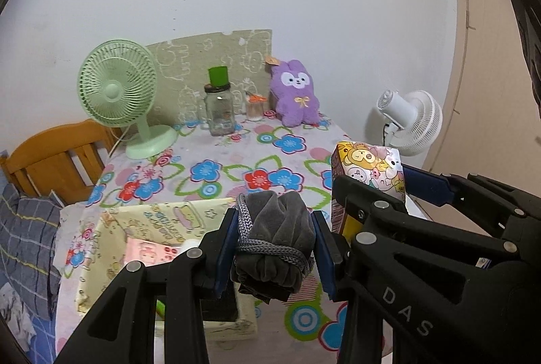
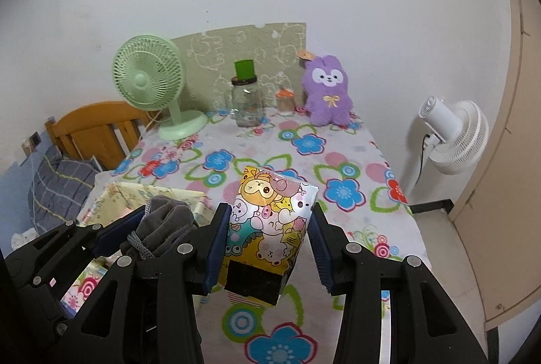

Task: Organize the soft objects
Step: 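Carry grey knitted item with left tool and yellow snack box with right over box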

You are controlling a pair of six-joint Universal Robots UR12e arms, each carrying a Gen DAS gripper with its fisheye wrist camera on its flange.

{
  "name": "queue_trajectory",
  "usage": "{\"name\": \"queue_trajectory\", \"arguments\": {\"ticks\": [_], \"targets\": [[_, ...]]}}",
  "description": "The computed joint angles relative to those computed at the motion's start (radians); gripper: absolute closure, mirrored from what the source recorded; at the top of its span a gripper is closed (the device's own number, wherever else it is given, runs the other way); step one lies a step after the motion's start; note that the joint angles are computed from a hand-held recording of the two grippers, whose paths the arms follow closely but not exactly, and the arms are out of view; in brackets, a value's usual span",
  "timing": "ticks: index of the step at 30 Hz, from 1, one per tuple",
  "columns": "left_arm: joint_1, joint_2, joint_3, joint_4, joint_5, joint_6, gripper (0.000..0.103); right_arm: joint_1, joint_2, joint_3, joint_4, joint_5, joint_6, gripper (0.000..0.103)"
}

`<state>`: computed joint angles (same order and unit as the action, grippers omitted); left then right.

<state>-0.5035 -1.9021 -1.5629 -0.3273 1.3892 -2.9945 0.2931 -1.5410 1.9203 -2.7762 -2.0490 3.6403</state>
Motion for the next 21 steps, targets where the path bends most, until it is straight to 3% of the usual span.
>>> {"name": "queue_trajectory", "arguments": {"ticks": [21], "targets": [[0.055,-0.013,0.002,-0.008,0.064,-0.026,0.060,0.016,0.092,-0.092,-0.011,0.121,-0.062,0.055]]}}
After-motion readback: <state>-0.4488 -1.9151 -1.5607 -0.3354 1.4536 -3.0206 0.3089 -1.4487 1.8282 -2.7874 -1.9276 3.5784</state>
